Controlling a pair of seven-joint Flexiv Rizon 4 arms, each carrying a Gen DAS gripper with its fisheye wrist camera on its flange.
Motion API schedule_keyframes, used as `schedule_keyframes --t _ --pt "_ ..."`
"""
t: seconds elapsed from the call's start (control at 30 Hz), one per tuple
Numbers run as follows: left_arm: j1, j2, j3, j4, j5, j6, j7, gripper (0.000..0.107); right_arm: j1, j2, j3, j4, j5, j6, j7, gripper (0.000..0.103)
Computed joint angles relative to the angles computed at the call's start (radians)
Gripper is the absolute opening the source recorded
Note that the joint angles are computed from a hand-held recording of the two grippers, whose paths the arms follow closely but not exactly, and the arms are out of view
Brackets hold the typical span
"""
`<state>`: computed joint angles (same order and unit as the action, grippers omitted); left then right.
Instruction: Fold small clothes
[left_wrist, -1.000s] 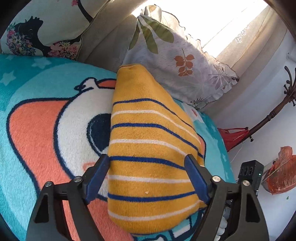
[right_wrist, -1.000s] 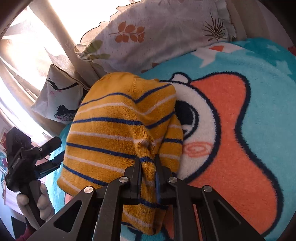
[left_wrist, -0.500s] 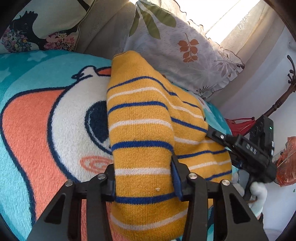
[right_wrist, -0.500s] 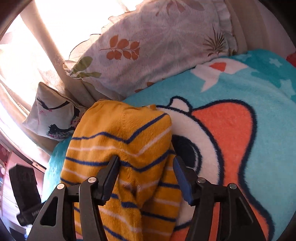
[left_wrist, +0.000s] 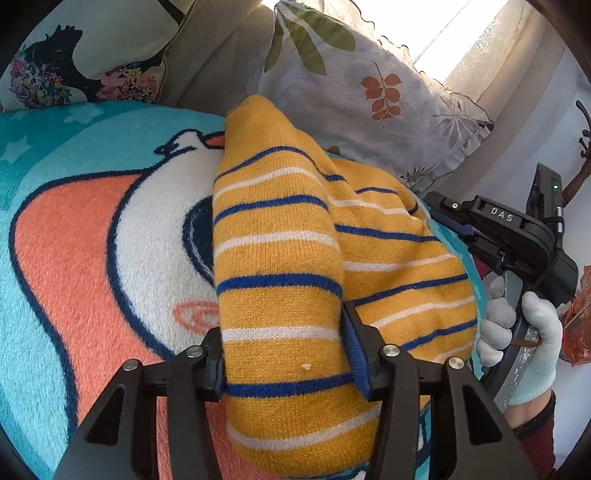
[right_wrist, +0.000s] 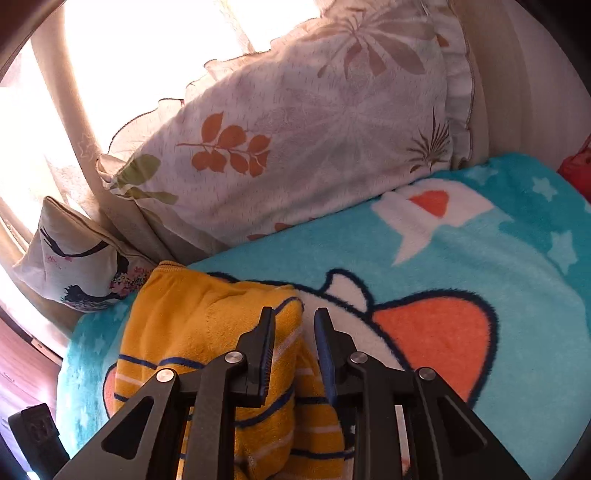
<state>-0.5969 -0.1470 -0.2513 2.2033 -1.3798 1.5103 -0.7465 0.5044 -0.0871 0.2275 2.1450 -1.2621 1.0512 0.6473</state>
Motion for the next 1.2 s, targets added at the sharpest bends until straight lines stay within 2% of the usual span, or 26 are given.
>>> schedule_keyframes --t 0.1,0.17,0.2,0.27,0.3,0.33,0.37,0.4,0.47,0.53,0.63,0.73,0.77,0.87,0.93,1.07,1.13,1.2 --pt "0.005 -0.004 0.001 0.001 0.023 -0.003 -0.023 0.053 0.009 -0.001 -0.005 -0.022 -0.134 -0.001 0.069 0.025" --pt "0.009 -0.003 0.001 0.003 0.031 -0.008 -0.031 0.054 0.003 -0.032 -0.02 -0.062 -0.237 0.071 0.08 0.026" --pt "0.012 -0.001 0.002 0.004 0.038 -0.014 -0.038 0.054 -0.008 -0.061 -0.031 -0.088 -0.269 0.144 0.077 0.025" --pt "0.019 0.012 0.009 0.014 0.075 -0.029 -0.075 0.054 -0.025 -0.133 -0.045 -0.13 -0.247 0.273 0.049 0.025" --pt "0.023 0.022 0.013 0.02 0.095 -0.036 -0.098 0.054 -0.024 -0.164 -0.038 -0.135 -0.149 0.292 -0.03 0.026" --pt "0.025 0.035 0.014 0.027 0.097 -0.04 -0.102 0.054 -0.016 -0.188 -0.026 -0.132 -0.018 0.277 -0.132 0.026" --pt "0.024 0.049 0.015 0.034 0.095 -0.039 -0.098 0.054 -0.009 -0.201 -0.011 -0.131 0.062 0.228 -0.181 0.026" --pt "0.02 0.066 0.018 0.045 0.097 -0.027 -0.097 0.054 0.013 -0.198 -0.03 -0.125 0.077 0.201 -0.172 0.026" --pt "0.009 0.095 0.027 0.069 0.121 0.016 -0.111 0.057 0.044 -0.171 -0.066 -0.107 0.036 0.191 -0.11 0.026" --pt "0.012 0.118 0.045 0.093 0.197 0.039 -0.167 0.062 0.095 -0.123 -0.046 -0.103 0.067 0.036 -0.146 0.028" --pt "-0.003 0.136 0.057 0.114 0.17 0.086 -0.169 0.064 0.137 -0.076 -0.015 -0.097 -0.017 -0.062 -0.126 0.029" --pt "-0.016 0.148 0.071 0.134 0.145 0.108 -0.179 0.064 0.157 -0.068 0.015 -0.092 -0.088 -0.063 -0.118 0.031" --pt "-0.02 0.15 0.076 0.139 0.141 0.111 -0.179 0.064 0.164 -0.078 0.026 -0.09 -0.078 -0.06 -0.128 0.032" --pt "-0.005 0.167 0.094 0.168 0.228 0.103 -0.252 0.064 0.208 -0.111 0.052 -0.075 0.006 -0.12 -0.166 0.032" --pt "0.003 0.182 0.107 0.186 0.278 0.109 -0.291 0.064 0.241 -0.096 0.054 -0.043 -0.037 -0.184 -0.118 0.033" --pt "-0.003 0.198 0.136 0.201 0.323 0.128 -0.328 0.064 0.279 -0.055 0.098 -0.05 0.098 -0.31 -0.153 0.035" --pt "0.014 0.207 0.143 0.213 0.398 0.136 -0.385 0.064 0.283 -0.041 0.092 -0.07 0.048 -0.318 -0.161 0.035" --pt "0.052 0.222 0.146 0.227 0.52 0.13 -0.474 0.064 0.275 -0.049 0.078 -0.107 -0.015 -0.281 -0.186 0.038"
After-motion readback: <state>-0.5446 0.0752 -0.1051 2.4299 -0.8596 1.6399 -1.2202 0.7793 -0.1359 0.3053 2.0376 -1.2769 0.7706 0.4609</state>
